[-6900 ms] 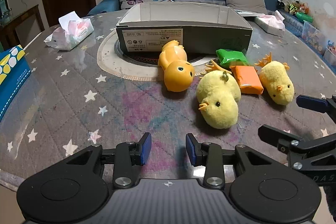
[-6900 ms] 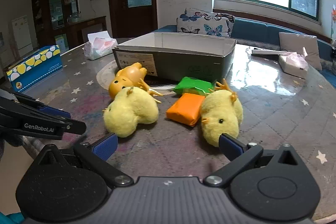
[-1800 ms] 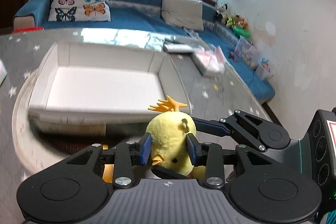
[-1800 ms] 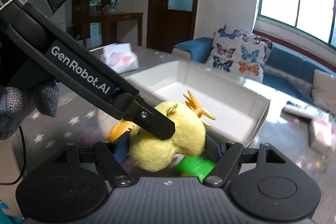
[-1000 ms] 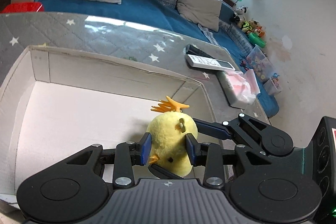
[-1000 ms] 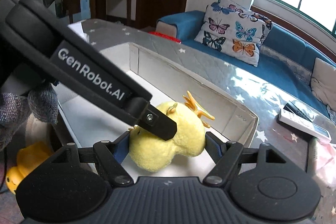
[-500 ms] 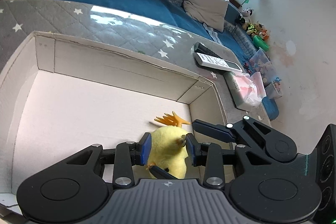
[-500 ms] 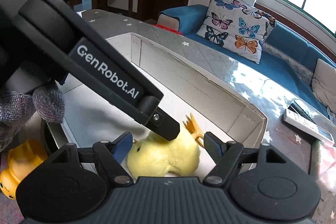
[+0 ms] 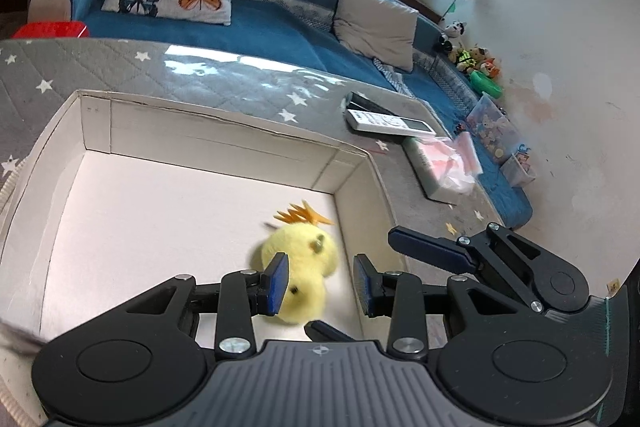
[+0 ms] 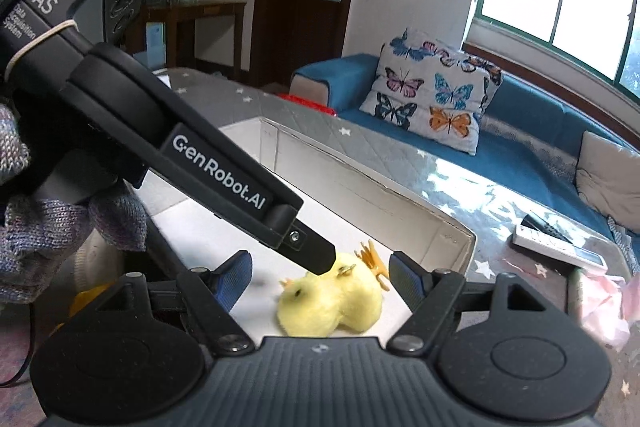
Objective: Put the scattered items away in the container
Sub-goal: 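Lift the chick with both grippers, carry it into the box and open, then move both grippers back to the second yellow plush chick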
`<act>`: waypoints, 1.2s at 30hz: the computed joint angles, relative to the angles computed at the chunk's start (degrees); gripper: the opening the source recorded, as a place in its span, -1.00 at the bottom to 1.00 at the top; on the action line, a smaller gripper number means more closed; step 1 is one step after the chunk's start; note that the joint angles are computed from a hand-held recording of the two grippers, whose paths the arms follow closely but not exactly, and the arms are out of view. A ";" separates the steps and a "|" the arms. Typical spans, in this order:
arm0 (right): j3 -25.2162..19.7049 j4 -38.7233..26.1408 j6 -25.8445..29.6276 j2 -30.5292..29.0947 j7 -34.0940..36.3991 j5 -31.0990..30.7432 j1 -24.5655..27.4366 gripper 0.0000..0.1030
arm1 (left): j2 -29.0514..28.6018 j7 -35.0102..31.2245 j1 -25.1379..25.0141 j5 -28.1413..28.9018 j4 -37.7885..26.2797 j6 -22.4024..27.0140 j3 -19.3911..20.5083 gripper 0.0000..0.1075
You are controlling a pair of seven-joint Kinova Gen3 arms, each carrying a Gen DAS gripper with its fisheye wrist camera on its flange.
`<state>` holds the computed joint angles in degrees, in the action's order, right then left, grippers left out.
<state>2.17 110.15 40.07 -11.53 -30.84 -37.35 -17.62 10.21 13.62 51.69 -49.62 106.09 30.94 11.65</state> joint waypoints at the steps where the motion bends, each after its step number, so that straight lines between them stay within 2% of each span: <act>1: 0.44 0.55 0.38 -0.87 0.43 -0.44 -0.01 0.50 | -0.02 0.08 0.62 -0.06 -0.26 0.99 0.33 -0.30; 9: 3.81 5.62 1.21 -8.04 0.71 -0.05 -0.97 0.52 | 0.28 5.15 5.32 -3.45 -1.22 7.12 2.70 -0.30; 12: 5.05 7.85 1.08 -10.94 -0.19 1.17 -1.29 0.59 | 0.59 6.51 6.71 -4.23 -1.42 8.72 3.62 -0.30; 16: 7.10 9.73 1.52 -14.14 -1.74 3.60 -1.68 0.59 | 1.07 8.42 8.90 -5.61 -1.53 10.94 4.58 -0.30; 25: 12.73 12.25 6.64 -19.26 -4.04 9.16 -1.22 0.62 | 2.66 12.17 12.07 -6.38 -0.82 8.69 4.86 -0.30; 30: 15.79 12.51 11.74 -20.85 -3.45 10.47 -2.04 0.63 | 3.72 13.33 13.12 -6.50 -0.38 5.09 4.02 -0.30; 36: 14.78 14.73 15.02 -22.29 -3.45 11.89 -0.93 0.62 | 4.87 13.08 14.73 -5.13 -0.43 1.37 2.21 -0.30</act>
<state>16.95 124.88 55.09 -33.83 -34.29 -25.46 -18.55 15.08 26.70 66.42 -54.75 105.66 32.31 13.87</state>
